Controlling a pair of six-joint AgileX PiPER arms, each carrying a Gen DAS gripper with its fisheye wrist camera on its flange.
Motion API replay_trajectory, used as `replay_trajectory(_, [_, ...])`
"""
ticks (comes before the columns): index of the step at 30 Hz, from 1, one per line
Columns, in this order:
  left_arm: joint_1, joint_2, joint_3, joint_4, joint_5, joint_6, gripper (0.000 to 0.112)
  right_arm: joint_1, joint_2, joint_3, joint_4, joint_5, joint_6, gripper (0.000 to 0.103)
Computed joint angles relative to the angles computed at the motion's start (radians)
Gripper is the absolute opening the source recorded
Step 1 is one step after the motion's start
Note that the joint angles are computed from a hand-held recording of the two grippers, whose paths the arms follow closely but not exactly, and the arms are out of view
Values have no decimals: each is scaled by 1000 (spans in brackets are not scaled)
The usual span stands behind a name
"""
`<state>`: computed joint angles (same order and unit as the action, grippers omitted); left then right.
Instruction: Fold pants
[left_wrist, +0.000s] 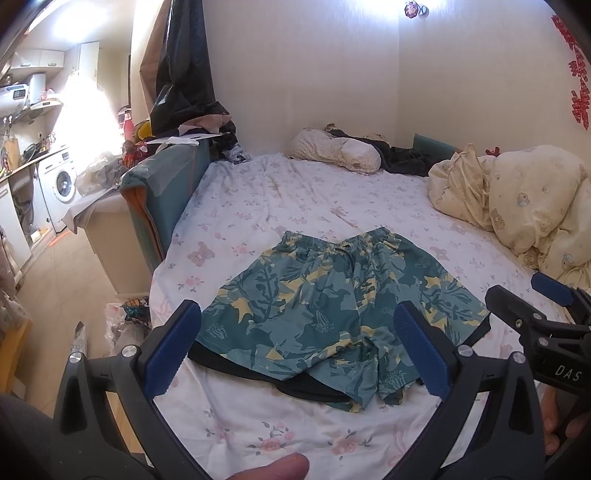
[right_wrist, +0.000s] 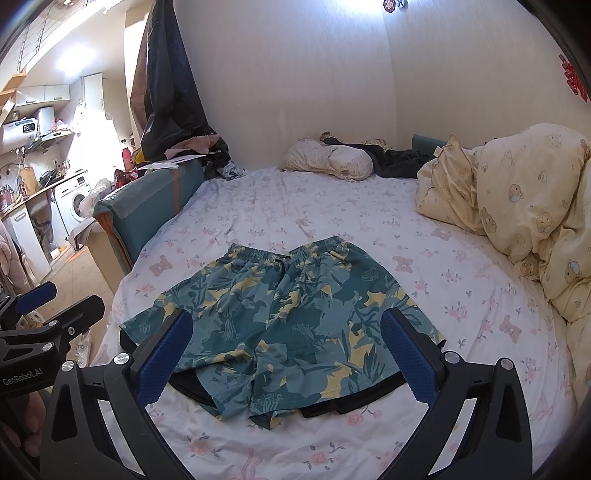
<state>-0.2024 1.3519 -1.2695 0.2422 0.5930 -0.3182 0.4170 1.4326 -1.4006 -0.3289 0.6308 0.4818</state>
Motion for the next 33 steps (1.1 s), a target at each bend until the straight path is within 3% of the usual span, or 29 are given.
replay_trajectory(33, [0,-6,4,3,-10,4,103,-32,2,2,62,-6,-29,103])
